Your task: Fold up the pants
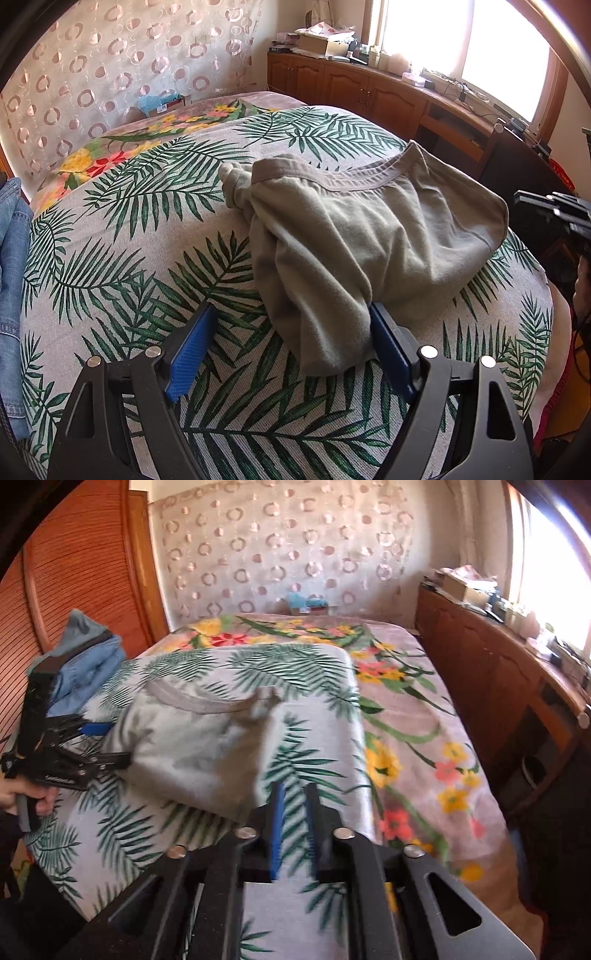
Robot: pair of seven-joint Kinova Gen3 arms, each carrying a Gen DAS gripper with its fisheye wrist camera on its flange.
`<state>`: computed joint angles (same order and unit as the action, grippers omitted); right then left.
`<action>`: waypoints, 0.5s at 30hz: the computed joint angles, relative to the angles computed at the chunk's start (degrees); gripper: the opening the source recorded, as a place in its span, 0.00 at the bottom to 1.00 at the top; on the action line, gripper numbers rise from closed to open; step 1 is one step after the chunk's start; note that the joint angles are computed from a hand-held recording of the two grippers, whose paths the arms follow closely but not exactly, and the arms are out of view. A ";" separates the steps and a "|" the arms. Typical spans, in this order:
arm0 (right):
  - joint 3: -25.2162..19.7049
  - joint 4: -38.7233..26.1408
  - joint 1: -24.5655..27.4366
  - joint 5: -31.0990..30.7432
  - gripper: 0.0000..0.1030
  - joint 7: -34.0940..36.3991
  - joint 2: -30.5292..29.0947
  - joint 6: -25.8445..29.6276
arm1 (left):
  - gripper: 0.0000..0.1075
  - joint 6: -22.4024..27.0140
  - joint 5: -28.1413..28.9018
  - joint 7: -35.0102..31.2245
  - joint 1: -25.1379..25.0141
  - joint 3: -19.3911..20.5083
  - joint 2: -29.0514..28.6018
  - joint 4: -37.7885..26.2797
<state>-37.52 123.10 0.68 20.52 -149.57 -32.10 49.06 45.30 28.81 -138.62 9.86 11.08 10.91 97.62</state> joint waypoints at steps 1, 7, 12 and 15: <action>0.40 0.28 -0.59 -0.41 0.35 0.20 -0.20 -0.40 | 0.77 0.11 -0.08 0.14 0.04 -0.03 0.00 -0.08; 0.94 1.02 -2.17 -1.00 0.39 1.30 3.56 -0.25 | 0.77 -0.20 0.29 -0.54 -0.12 0.00 -0.11 0.33; 3.66 0.57 -5.12 2.19 0.23 2.55 6.89 2.39 | 0.77 -0.64 1.33 -1.91 -0.52 0.09 -0.27 0.95; 2.70 0.25 -3.87 6.73 0.01 0.10 7.80 5.86 | 0.77 -0.80 1.93 -2.58 -0.68 0.10 -0.27 1.12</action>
<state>-34.82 123.35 -3.18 27.25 -149.48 -24.30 54.92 44.50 30.74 -141.21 9.18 11.18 10.64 98.74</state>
